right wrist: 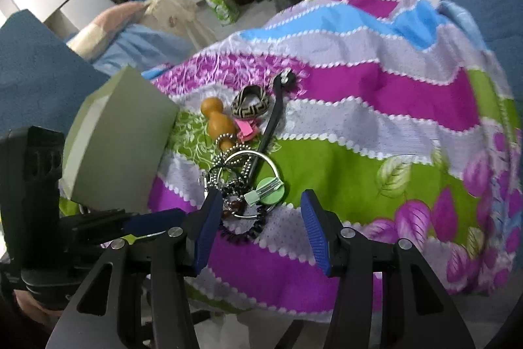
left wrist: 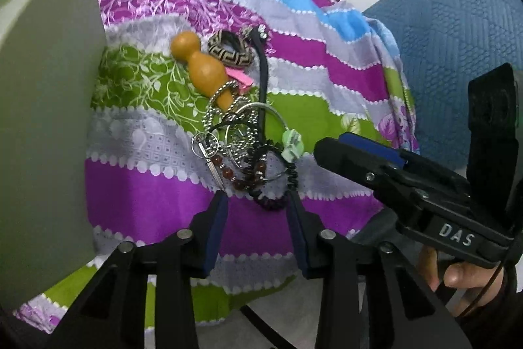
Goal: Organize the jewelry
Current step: 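Grasp the black coiled bracelet with the left tool while the right tool grasps the green charm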
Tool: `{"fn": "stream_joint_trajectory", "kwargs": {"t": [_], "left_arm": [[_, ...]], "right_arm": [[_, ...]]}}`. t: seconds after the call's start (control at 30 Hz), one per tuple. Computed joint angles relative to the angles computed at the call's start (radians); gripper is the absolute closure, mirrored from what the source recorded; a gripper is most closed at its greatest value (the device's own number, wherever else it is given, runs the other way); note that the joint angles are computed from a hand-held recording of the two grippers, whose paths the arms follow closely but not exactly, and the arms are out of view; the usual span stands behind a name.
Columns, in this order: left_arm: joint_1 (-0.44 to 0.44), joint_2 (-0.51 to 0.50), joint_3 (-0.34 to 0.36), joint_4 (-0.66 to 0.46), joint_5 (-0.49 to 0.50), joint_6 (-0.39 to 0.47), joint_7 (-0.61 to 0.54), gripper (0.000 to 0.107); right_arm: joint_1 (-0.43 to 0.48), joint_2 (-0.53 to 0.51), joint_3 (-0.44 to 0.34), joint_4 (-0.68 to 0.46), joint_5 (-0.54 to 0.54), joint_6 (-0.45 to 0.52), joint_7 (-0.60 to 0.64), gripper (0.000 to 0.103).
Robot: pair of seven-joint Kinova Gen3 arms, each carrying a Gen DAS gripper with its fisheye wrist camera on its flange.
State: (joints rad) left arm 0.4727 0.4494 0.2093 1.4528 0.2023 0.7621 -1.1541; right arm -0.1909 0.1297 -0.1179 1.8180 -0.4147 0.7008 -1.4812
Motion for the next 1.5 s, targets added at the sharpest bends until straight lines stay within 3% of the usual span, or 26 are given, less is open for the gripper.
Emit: {"fn": "stream_joint_trajectory", "kwargs": {"t": [0.1, 0.23, 0.4, 0.7, 0.83, 1.1, 1.5], "left_arm": [[-0.005, 0.02, 0.002, -0.006, 0.009, -0.009, -0.008, 0.08], [-0.017, 0.045, 0.012, -0.018, 0.022, -0.02, -0.035, 0.086], [-0.01, 0.06, 0.012, -0.038, 0.015, -0.016, -0.057, 0.092], [-0.014, 0.038, 0.01, -0.003, 0.032, -0.065, -0.059, 0.1], [-0.009, 0.009, 0.004, 0.015, 0.022, -0.081, -0.05, 0.101], [0.006, -0.047, -0.004, 0.045, -0.003, -0.093, -0.013, 0.101], [0.061, -0.199, -0.024, 0.139, -0.116, -0.115, 0.13, 0.1]], "right_arm": [[0.013, 0.033, -0.002, -0.008, -0.056, -0.003, 0.055, 0.056], [-0.011, 0.08, 0.0, -0.039, 0.007, 0.01, 0.013, 0.057], [0.009, 0.102, -0.015, -0.048, 0.002, 0.016, 0.021, 0.061], [0.014, 0.118, -0.015, -0.07, 0.026, 0.056, -0.02, 0.09], [-0.022, 0.088, -0.003, -0.057, 0.091, 0.039, -0.072, 0.09], [-0.03, 0.027, 0.005, -0.015, 0.115, 0.013, -0.153, 0.09], [-0.129, -0.117, -0.016, 0.033, 0.346, 0.006, -0.43, 0.09]]}}
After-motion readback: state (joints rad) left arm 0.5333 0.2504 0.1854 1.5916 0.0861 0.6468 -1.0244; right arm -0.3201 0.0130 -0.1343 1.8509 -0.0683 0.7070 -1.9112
